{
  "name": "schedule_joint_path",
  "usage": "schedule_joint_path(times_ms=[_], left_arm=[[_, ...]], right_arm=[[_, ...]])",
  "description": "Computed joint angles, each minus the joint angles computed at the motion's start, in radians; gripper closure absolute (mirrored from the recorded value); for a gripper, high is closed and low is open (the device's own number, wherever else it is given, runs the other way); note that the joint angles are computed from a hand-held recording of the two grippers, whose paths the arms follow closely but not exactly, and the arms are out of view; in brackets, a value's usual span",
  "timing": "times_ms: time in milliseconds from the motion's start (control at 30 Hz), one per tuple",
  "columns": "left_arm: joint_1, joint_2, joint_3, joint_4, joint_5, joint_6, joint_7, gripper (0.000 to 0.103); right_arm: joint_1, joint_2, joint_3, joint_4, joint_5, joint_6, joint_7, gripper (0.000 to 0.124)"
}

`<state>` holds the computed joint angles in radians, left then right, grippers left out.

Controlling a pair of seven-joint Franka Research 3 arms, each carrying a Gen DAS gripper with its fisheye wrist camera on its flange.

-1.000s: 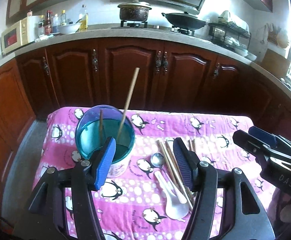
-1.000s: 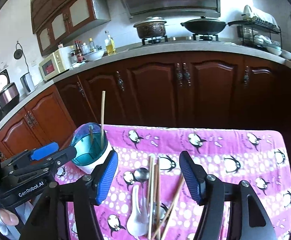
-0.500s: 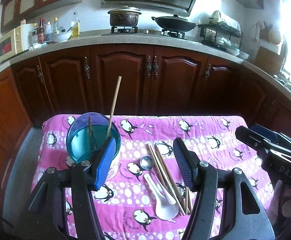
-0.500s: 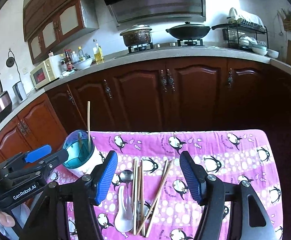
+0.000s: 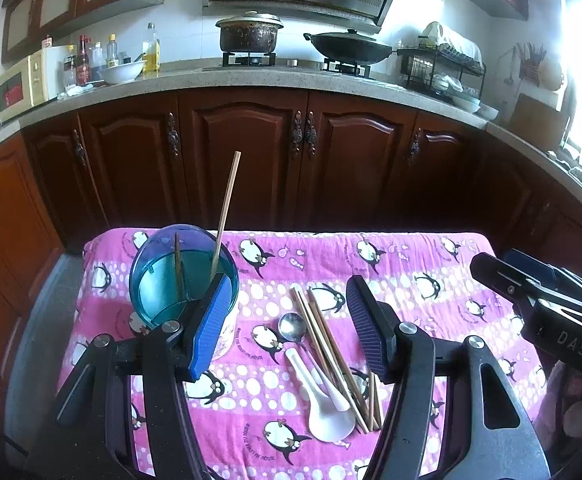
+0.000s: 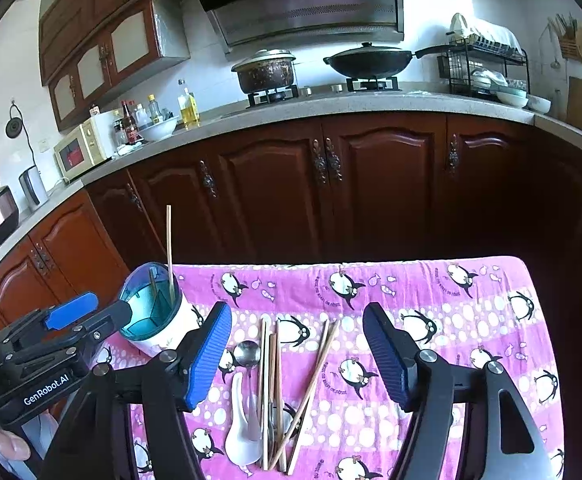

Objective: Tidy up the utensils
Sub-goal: 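Move both tools back toward the remaining utensils on the cloth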

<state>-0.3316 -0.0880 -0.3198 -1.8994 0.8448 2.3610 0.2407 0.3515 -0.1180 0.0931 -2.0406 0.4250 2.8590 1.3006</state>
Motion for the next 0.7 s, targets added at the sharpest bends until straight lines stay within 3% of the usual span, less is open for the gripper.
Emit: schedule_joint_path(times_ms=[400, 700], left_arm=[[0.043, -0.037, 0.029, -0.111, -0.102, 0.128, -0.010, 0.043], [0.048, 0.010, 0.037, -0.142, -0.189, 0.166, 0.042, 0.043]], right_arm=[[-0.018, 0.049, -0.002, 0.015, -0.048, -0.042, 0.046, 0.058], [-0.033, 0.137, -0.005, 0.054, -0.075, -0.108, 0.078, 0.058]])
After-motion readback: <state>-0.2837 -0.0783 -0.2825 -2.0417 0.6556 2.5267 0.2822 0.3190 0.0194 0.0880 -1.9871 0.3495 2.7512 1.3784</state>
